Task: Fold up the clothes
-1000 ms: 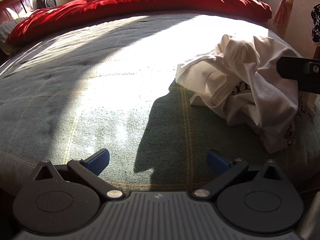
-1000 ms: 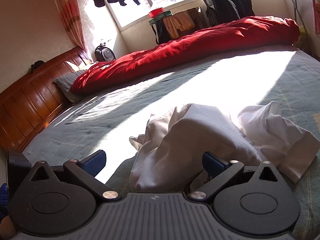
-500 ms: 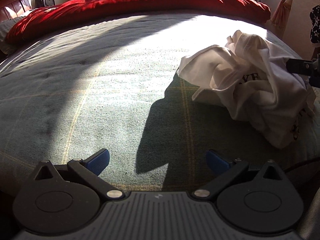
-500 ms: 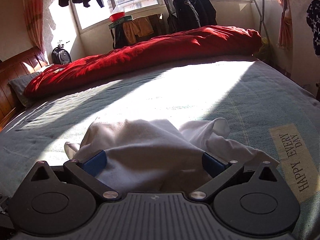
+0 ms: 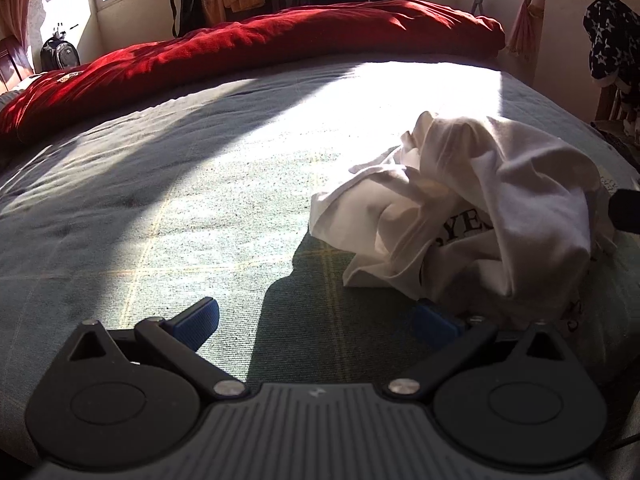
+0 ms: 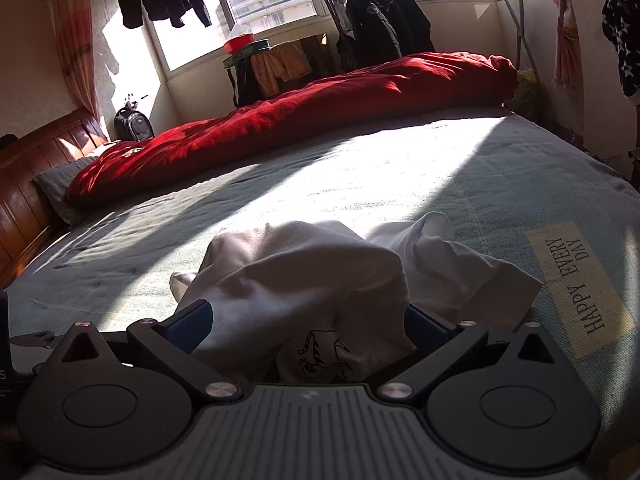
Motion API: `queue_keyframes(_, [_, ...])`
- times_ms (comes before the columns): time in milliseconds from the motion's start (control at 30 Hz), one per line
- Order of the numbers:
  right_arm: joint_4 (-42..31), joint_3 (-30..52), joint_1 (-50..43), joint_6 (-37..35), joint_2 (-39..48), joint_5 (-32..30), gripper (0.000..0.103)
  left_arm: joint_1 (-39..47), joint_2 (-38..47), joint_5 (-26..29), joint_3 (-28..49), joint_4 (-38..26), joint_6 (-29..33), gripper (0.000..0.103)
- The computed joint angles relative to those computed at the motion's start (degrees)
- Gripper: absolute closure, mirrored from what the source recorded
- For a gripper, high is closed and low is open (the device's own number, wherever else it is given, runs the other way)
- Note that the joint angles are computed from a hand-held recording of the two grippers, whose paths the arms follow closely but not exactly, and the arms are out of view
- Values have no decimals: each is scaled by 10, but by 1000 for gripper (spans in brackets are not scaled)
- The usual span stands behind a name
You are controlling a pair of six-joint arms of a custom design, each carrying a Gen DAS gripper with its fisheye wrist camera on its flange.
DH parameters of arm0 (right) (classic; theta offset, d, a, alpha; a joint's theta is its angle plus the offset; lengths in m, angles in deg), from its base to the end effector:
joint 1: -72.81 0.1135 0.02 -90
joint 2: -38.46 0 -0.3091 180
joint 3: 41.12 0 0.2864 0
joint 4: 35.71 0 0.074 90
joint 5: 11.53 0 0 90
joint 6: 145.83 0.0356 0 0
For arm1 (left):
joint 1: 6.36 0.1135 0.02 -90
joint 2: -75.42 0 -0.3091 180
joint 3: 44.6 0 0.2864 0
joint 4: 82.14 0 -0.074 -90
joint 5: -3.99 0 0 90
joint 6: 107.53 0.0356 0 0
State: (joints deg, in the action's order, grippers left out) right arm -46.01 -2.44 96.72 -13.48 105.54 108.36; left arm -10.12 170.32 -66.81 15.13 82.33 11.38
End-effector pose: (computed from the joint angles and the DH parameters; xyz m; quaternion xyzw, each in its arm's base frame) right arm 0.2206 0.0784 0.1964 0.2497 0.8418 0.0339 0.4773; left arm 0.3472 -0.0345 0.1732 0.3150 0.8753 -0.0811 0.3578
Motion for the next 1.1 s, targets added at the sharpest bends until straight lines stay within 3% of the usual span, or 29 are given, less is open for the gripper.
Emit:
queue_keyframes(167, [-8,-9,8,2,-17,3,0,-18,39,20,33,33,-6,0])
queue_keyframes(267, [-17,-13,10,12,-24,9,0,-16,79,30,80,16,-27,0])
queue_keyframes(467, [-35,-25,15,27,-47,20,0,9,98,55,85,21,-36,0])
queue_keyframes(767, [-61,-17,53,25,-61,53,0,14,108,60,83,-25,28,0])
queue_keyframes(933, [16,-11,-2,-70,-28,-8,0,26,129,85,83,-23,56,0])
queue_keyframes(1000, [60,-10,-35,-111,-2,-52,0,32,135,100,87,-25,75,0])
queue_keyframes(1100, [89,10,-100,-192,38,-148,0,37,157,116,127,-77,100,0])
